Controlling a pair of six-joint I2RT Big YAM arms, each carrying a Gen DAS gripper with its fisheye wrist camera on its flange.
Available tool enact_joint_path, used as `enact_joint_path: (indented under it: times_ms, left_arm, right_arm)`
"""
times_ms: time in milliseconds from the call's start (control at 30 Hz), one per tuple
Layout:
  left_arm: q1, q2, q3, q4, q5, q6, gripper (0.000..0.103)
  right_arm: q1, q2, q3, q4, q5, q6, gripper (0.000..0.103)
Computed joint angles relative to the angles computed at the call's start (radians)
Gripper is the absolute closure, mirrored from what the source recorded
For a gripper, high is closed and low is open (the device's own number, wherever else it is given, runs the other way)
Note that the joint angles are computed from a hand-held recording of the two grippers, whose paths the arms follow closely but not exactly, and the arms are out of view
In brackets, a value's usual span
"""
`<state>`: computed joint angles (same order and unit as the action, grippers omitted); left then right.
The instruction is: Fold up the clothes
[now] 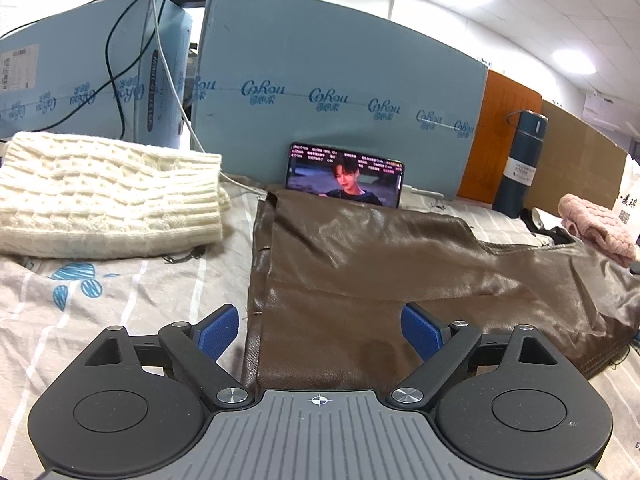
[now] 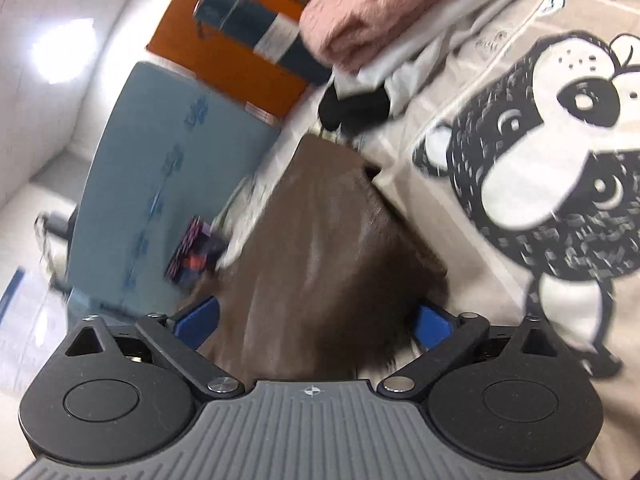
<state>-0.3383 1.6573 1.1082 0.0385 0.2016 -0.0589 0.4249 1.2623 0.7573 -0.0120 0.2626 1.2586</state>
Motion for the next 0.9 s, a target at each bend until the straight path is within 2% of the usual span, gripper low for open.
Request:
enact_joint_path:
  times_ms: [33,67,100,167,267,367,500,633,733,800,867,900]
  left_arm:
    - [-0.001,0.002,0.004,-0.009,0.000,0.002,0.012]
    - [-0.001,0.003,0.008,-0.018,0.001,0.003,0.012]
    - [-0.001,0.004,0.011,-0.024,0.002,0.003,0.012]
    - [-0.001,0.007,0.017,-0.039,0.003,0.002,0.012]
    - [-0.002,0.014,0.034,-0.074,0.005,0.004,0.012]
    - [-0.005,0.017,0.040,-0.088,0.011,0.021,0.012]
    - [-0.007,0.013,0.039,-0.096,0.036,0.037,0.012]
    - [-0.027,-0.019,0.008,-0.108,0.091,0.088,0.012]
    - [-0.051,-0.050,-0.027,-0.115,0.145,0.136,0.012]
    - [-0.065,-0.070,-0.054,-0.093,0.161,0.170,0.012]
    - [-0.080,-0.090,-0.086,-0.052,0.136,0.210,0.012]
    - [-0.086,-0.099,-0.102,-0.020,0.106,0.217,0.012]
  right_arm:
    - [0.007,0.022,0.011,0.010,0.030,-0.005,0.019]
    - [0.013,0.045,0.024,0.016,0.052,-0.005,0.052]
    - [0.013,0.066,0.028,0.034,0.055,0.007,0.074]
    - [0.018,0.094,0.009,0.121,0.063,0.034,0.083]
    - [0.031,0.083,-0.033,0.216,0.097,-0.014,0.088]
    - [0.034,0.048,-0.075,0.295,0.082,-0.055,0.092]
    - [0.037,-0.005,-0.130,0.342,0.052,-0.053,0.093]
    - [0.031,-0.093,-0.196,0.320,0.069,-0.039,0.093]
    - [0.023,-0.162,-0.245,0.280,0.136,-0.027,0.093]
    - [0.012,-0.191,-0.258,0.233,0.174,-0.021,0.093]
    - [0.002,-0.200,-0.263,0.206,0.201,-0.025,0.091]
    - [-0.003,-0.202,-0.268,0.207,0.205,-0.024,0.086]
